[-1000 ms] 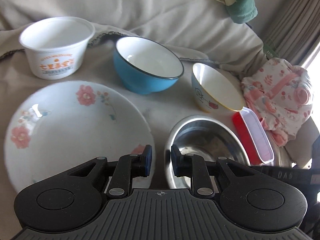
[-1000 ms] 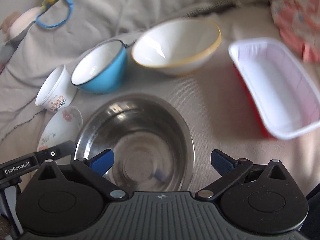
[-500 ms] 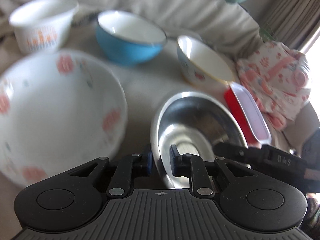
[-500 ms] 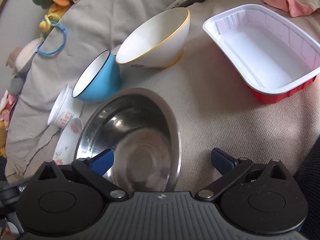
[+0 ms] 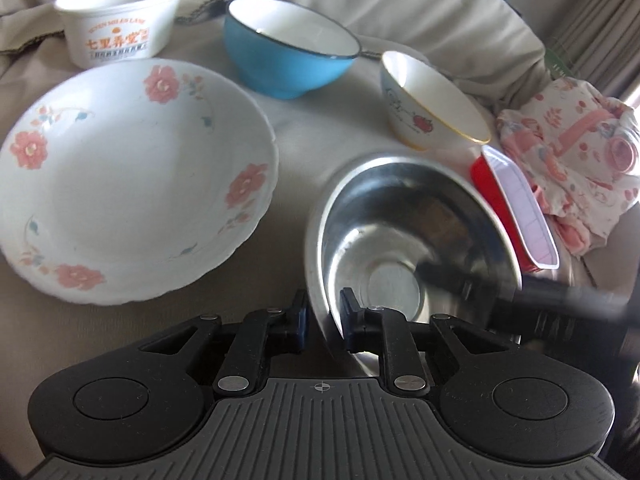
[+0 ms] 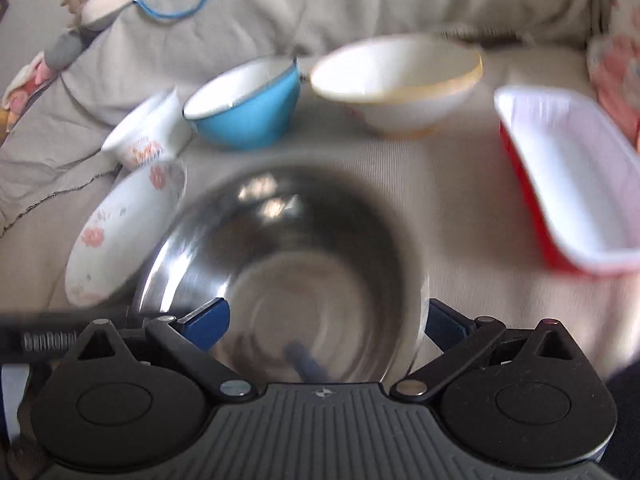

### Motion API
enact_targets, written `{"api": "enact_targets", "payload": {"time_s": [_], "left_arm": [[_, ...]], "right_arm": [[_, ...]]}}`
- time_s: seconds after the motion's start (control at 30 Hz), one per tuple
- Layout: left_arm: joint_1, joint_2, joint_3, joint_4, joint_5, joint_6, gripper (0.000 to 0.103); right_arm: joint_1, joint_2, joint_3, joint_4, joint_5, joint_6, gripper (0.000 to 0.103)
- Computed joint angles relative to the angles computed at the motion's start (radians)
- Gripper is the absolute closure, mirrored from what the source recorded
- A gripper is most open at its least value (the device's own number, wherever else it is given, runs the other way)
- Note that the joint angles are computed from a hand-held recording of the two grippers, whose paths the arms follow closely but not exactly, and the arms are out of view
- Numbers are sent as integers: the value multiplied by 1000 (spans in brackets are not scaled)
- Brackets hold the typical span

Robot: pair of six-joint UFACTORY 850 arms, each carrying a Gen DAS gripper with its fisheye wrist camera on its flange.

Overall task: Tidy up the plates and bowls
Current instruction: 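Close the right tool on the rim of the steel bowl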

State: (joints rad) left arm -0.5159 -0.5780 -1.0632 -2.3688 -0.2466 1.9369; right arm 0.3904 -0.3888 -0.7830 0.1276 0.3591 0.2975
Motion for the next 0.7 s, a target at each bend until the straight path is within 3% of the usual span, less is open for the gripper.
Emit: {"api": "enact_targets", "payload": {"time_s": [0.1, 0.23, 0.4, 0.47, 0.53, 0.6, 0.7], "left_arm": [[-3, -13, -12, 70, 11, -83, 79], [-6, -20, -16, 54, 13, -92, 81], [-9, -10, -8, -52, 42, 0, 81], [-13, -4, -7, -122, 68, 59, 81], [-14, 3, -2, -196, 72, 129, 81], [-10, -1, -5, -121, 58, 56, 83], [-9, -20, -19, 12, 44, -63, 86]], "right_arm": [[-10, -5, -27, 13, -6, -91, 0], [-44, -9, -29, -162, 2, 33, 2], [0, 31, 48, 111, 209, -169, 4], [-12, 18, 26, 66, 167, -130, 14], [-33, -7, -9, -52, 85, -28, 45], [-46, -23, -34, -172, 25, 85, 57], [-37, -28, -32, -171, 26, 68, 57]]}}
